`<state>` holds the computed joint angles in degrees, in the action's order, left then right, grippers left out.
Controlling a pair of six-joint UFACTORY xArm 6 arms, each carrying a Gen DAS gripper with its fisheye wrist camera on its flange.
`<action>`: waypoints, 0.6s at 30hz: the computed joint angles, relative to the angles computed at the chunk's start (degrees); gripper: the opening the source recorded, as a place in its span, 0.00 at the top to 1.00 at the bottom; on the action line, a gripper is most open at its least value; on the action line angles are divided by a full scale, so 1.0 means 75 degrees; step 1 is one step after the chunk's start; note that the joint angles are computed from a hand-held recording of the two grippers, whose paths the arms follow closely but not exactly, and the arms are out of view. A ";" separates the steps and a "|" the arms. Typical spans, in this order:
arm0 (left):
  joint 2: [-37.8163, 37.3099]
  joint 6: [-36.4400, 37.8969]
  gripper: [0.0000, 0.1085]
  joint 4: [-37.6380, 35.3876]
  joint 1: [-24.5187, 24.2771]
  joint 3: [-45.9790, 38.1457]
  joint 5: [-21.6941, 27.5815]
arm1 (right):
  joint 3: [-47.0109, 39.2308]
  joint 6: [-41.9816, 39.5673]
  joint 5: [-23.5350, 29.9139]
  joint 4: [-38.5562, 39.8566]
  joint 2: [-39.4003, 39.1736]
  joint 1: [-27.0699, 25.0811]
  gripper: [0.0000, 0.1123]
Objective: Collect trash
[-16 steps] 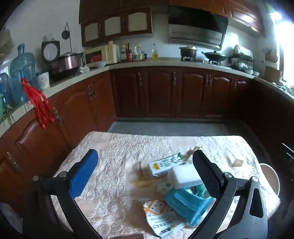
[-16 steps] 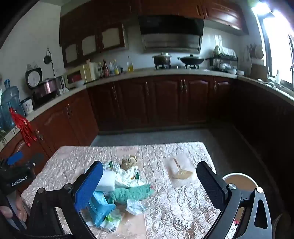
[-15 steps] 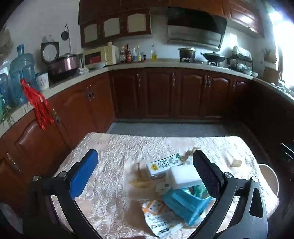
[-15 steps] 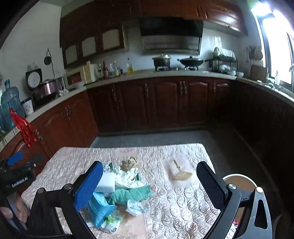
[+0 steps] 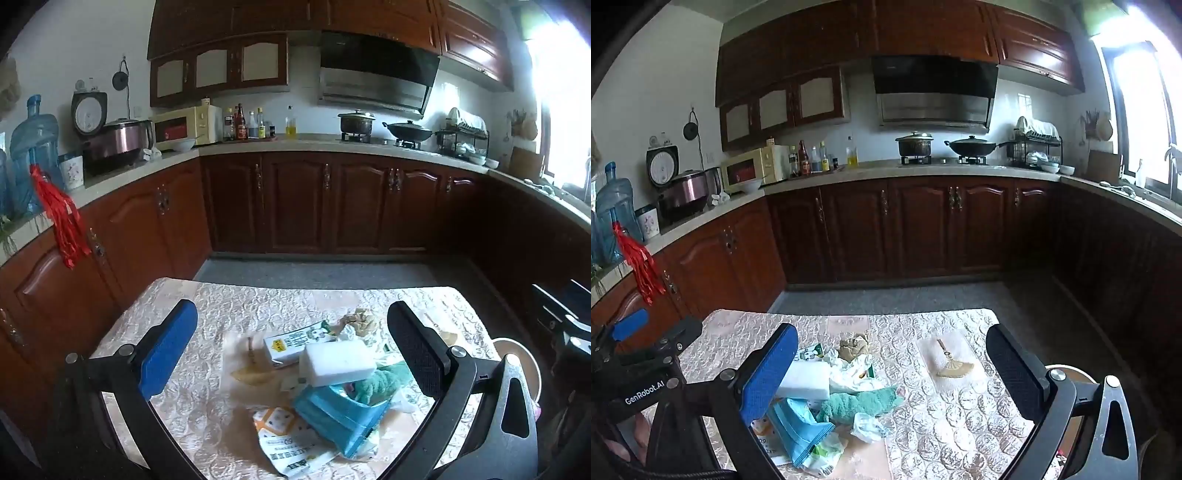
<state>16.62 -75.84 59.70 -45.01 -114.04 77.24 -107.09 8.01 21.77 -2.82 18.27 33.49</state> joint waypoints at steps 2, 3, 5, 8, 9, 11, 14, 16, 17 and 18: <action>-0.0056 -0.0109 0.06 0.0000 0.0020 0.0090 -0.0147 | 0.0003 0.0166 0.0025 -0.0204 -0.0054 0.0017 0.10; -0.0080 -0.0172 0.06 0.0008 0.0032 0.0140 -0.0208 | 0.0011 0.0207 0.0011 -0.0260 -0.0068 0.0022 0.10; -0.0164 -0.0284 0.06 0.0021 0.0062 0.0293 -0.0337 | 0.0155 0.0337 -0.0162 -0.0420 -0.0121 0.0048 0.10; -0.0198 -0.0377 0.06 0.0060 0.0073 0.0373 -0.0389 | 0.0208 0.0249 -0.0288 -0.0292 -0.0127 0.0042 0.10; -0.0200 -0.0393 0.06 0.0061 0.0086 0.0377 -0.0407 | 0.0180 0.0279 -0.0281 -0.0333 -0.0113 0.0048 0.10; -0.0257 -0.0453 0.06 0.0063 0.0103 0.0450 -0.0451 | 0.0119 0.0316 -0.0226 -0.0405 -0.0092 0.0057 0.10; -0.0298 -0.0542 0.06 0.0088 0.0111 0.0541 -0.0492 | 0.0040 0.0266 -0.0156 -0.0332 -0.0055 0.0070 0.10; -0.0295 -0.0580 0.06 0.0100 0.0104 0.0556 -0.0502 | 0.0026 0.0291 -0.0158 -0.0328 -0.0037 0.0083 0.10; -0.0291 -0.0586 0.06 0.0102 0.0105 0.0552 -0.0512 | -0.0036 0.0270 -0.0116 -0.0313 -0.0012 0.0080 0.10; -0.0297 -0.0602 0.06 0.0101 0.0101 0.0562 -0.0519 | -0.0030 0.0273 -0.0118 -0.0324 -0.0013 0.0078 0.10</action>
<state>14.40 -80.35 60.46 -44.26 -109.82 73.35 -107.31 10.06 20.89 -5.25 18.18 34.08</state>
